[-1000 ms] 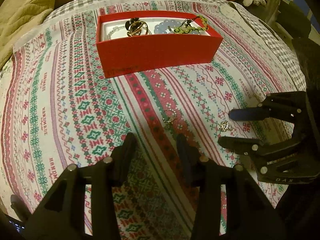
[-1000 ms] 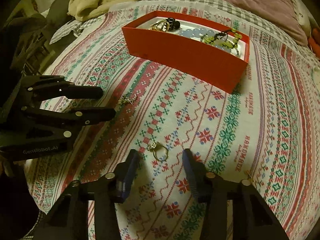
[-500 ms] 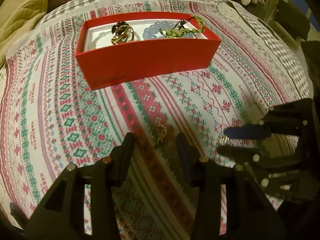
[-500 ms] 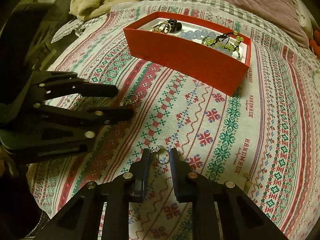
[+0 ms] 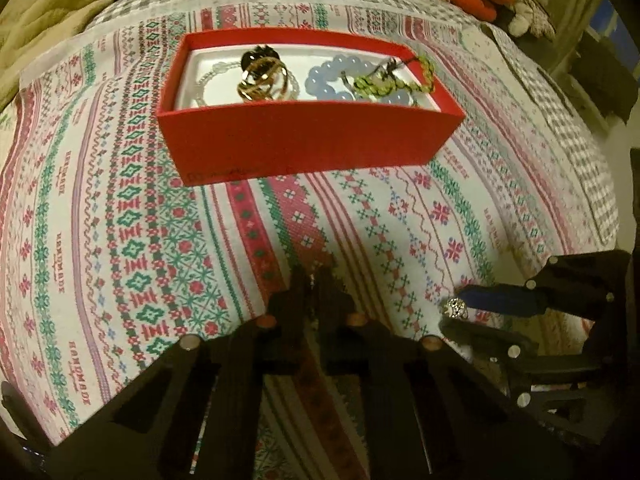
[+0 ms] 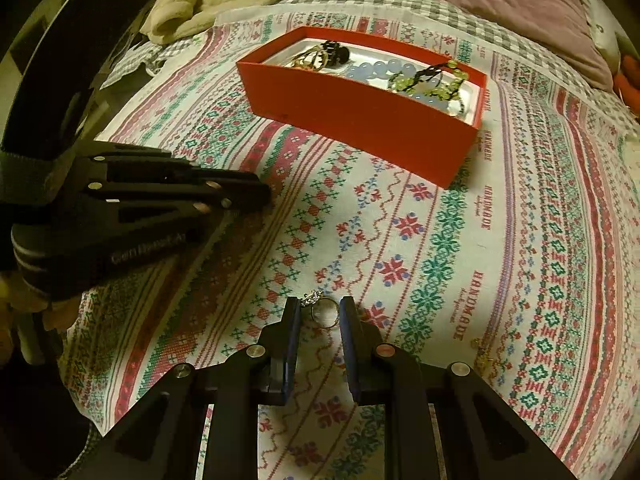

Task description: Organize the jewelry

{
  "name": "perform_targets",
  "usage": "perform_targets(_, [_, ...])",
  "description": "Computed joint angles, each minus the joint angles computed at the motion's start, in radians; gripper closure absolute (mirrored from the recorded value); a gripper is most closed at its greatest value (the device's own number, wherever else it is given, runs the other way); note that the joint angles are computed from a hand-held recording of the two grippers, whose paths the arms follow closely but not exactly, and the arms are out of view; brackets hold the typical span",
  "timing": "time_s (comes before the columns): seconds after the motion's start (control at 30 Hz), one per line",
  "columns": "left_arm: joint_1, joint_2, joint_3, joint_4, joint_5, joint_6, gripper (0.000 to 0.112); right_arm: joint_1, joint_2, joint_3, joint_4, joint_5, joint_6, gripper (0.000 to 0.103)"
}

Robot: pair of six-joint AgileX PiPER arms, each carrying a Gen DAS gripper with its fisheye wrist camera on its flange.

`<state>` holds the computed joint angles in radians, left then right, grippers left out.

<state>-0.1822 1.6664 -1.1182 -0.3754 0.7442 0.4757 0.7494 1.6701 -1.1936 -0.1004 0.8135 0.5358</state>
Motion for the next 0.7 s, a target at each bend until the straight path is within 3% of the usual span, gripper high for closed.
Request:
perform_targets(0.53, [0.126,-0.098,0.034,-0.089,0.039,0.101,0.109,-0.044,-0.072,0.002,-0.015,0.033,0.021,0.083])
perform_targets(0.7, [0.109,-0.098,0.054,-0.088,0.057,0.135,0.109,-0.039,-0.062,-0.010,-0.016,0.043,0.034,0.083])
